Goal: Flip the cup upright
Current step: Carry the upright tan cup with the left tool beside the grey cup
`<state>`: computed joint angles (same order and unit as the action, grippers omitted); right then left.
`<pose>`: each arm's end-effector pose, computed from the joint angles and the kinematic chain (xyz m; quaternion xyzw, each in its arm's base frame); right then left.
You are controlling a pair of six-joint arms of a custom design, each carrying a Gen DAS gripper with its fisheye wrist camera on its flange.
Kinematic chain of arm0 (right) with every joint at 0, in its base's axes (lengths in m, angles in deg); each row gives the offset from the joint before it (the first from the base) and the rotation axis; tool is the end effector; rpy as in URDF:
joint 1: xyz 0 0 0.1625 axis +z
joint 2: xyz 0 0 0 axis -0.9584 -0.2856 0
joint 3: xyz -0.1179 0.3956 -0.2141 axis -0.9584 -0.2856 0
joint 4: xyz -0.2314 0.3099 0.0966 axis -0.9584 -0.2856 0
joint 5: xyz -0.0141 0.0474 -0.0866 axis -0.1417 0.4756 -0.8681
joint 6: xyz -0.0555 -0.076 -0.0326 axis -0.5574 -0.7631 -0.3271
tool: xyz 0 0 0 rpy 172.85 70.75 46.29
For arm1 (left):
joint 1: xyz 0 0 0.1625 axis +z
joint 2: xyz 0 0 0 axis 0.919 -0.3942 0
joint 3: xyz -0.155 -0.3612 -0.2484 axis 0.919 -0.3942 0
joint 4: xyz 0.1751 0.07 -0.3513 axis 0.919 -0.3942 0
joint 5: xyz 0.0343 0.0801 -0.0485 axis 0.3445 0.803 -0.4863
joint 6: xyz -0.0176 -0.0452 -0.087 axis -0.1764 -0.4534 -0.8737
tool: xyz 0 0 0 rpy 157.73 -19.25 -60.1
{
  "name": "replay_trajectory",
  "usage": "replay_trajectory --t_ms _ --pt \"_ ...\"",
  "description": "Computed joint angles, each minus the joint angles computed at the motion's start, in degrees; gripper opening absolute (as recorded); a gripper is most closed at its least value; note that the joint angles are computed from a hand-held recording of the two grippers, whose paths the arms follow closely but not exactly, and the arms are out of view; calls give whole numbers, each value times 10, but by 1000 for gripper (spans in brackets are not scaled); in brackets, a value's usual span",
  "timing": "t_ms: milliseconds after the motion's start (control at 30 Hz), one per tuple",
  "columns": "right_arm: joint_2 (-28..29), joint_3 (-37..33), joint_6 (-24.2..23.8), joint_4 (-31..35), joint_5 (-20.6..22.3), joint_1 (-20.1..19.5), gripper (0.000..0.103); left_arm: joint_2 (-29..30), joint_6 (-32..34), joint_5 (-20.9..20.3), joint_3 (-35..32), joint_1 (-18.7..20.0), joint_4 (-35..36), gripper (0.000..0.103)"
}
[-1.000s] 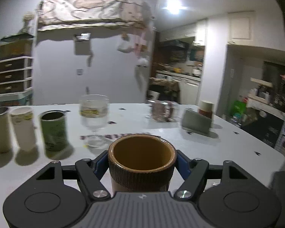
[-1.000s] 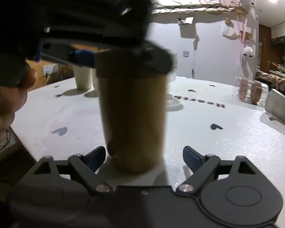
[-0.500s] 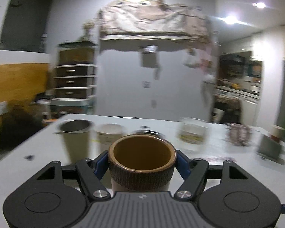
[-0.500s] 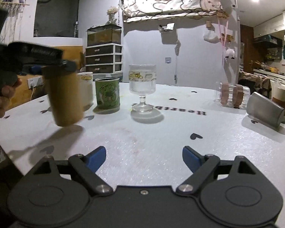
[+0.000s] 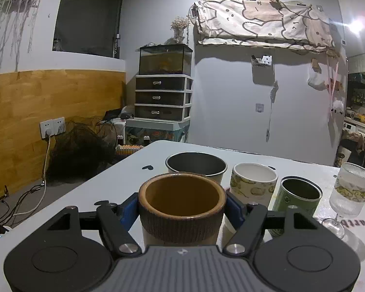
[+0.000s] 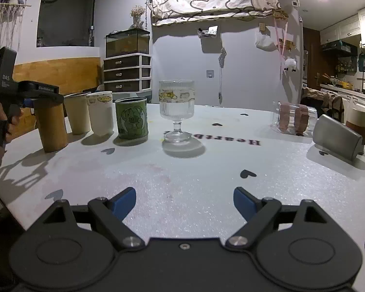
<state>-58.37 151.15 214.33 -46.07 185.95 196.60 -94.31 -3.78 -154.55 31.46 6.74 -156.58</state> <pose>0.3192 -0.3929 -0.0778 0.1404 -0.7513 0.5389 0.3541 -0.0002 -0.6160 0.3537 0.2578 0.7747 -0.5097 0.2713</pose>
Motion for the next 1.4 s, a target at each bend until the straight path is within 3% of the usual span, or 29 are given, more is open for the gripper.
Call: replay_trajectory --t_ms 300,400,433,833,1167,1400 --pt "-6 7 3 -8 -3 -1 88 6 -1 9 2 -2 -24 74" --pt "-13 11 7 -10 -13 -2 88 2 1 36 11 -13 -35 89" --pt "-15 11 9 -8 -15 -2 88 -2 -2 43 16 -16 -36 89" --pt "-42 16 -13 -26 -33 4 90 -99 -18 40 153 -67 -56 103" --pt "-42 0 -49 -32 -17 25 100 -140 -12 15 237 -86 -66 103" --pt "-39 -14 -54 -24 -5 38 102 -156 1 19 263 -93 -69 103"
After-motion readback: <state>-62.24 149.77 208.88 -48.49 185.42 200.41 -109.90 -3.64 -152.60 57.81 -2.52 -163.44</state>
